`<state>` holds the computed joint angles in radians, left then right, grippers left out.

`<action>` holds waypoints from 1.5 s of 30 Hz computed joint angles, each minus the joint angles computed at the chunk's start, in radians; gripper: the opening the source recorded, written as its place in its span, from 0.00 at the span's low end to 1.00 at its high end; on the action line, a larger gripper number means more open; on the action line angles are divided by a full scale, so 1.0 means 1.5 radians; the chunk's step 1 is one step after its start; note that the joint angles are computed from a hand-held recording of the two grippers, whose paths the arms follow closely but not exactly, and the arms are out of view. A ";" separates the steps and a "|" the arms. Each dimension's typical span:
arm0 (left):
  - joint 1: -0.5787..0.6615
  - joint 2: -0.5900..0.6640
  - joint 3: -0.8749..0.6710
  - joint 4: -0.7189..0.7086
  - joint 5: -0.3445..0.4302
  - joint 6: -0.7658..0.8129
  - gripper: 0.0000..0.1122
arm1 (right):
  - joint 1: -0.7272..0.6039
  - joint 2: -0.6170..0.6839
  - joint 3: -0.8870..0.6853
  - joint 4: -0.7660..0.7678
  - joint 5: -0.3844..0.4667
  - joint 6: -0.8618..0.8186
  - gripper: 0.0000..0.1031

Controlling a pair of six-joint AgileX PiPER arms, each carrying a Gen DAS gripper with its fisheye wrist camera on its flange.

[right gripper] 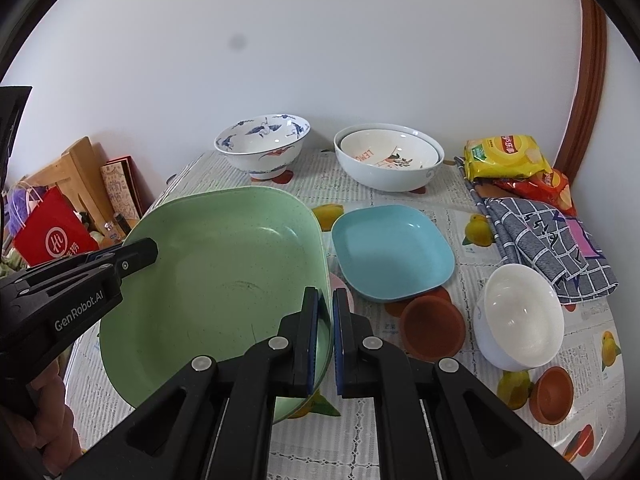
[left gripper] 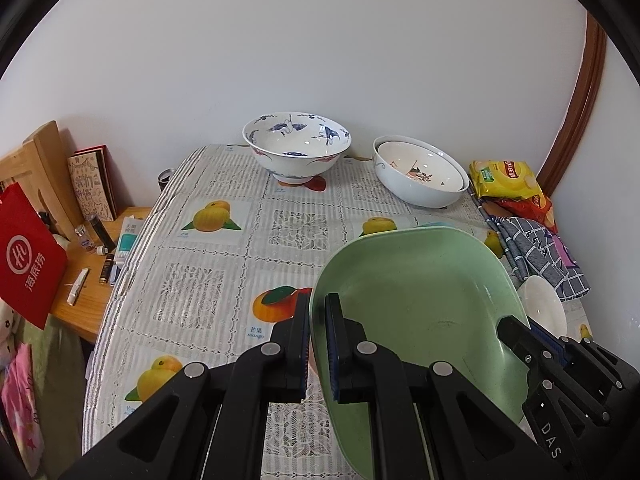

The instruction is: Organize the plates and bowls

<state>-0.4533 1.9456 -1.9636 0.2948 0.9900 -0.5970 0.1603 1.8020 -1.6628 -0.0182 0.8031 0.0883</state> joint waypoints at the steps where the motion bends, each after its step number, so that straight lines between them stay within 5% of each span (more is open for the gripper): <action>1: 0.001 -0.001 0.002 0.000 0.000 0.000 0.07 | 0.002 0.001 0.000 -0.001 0.001 0.003 0.07; 27: 0.028 0.060 0.013 -0.051 -0.014 0.033 0.07 | -0.001 0.062 0.016 0.025 0.004 -0.009 0.07; 45: 0.042 0.156 -0.089 -0.093 0.011 0.076 0.07 | -0.018 0.132 -0.022 0.040 0.021 -0.021 0.07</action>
<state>-0.3908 2.1796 -2.0965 0.1550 1.0060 -0.4834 0.1335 1.9994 -1.6956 0.0420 0.8344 0.0575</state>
